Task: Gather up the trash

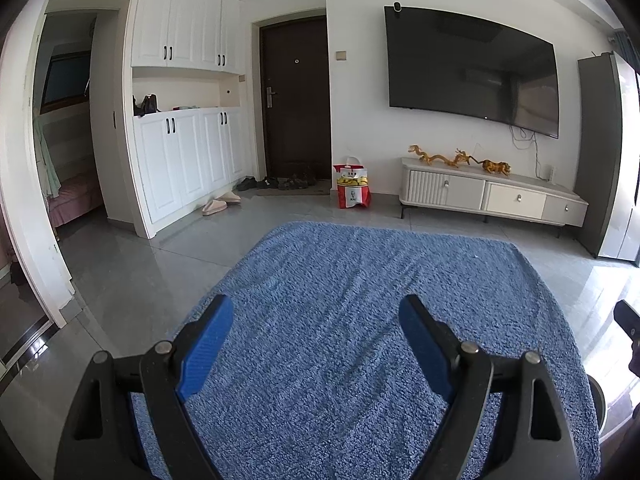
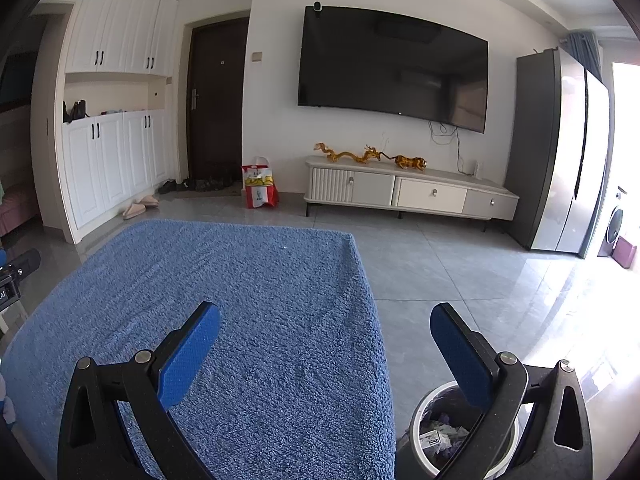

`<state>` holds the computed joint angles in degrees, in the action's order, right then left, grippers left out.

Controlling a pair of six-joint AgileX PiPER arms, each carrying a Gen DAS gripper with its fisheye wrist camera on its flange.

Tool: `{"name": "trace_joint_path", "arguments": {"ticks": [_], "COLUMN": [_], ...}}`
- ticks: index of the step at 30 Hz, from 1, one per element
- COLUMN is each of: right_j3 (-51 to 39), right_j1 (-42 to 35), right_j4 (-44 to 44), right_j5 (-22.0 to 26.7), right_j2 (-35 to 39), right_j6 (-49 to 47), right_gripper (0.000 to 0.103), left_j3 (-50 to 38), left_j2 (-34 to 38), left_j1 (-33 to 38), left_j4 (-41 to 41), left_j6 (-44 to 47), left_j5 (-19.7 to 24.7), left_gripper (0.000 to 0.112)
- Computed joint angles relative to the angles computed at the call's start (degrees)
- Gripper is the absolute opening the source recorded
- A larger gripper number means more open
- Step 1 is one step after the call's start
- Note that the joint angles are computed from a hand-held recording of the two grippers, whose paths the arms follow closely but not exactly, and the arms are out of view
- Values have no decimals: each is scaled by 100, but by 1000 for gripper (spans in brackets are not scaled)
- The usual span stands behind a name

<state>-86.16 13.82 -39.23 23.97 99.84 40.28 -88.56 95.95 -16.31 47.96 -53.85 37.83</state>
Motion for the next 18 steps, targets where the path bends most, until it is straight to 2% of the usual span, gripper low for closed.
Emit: {"name": "trace_joint_path", "arguments": {"ticks": [18], "right_j3": [-47], "right_j1": [-24], "right_j4": [-183], "right_j5": [59], "right_j2": [39], "right_j6": [207], "right_gripper": [103], "left_j3": [-81], "left_j2": [79], "left_j1": [-69], "left_j4": [-88], "left_j6": [191], "left_j5": [-29], "left_gripper": [84]}}
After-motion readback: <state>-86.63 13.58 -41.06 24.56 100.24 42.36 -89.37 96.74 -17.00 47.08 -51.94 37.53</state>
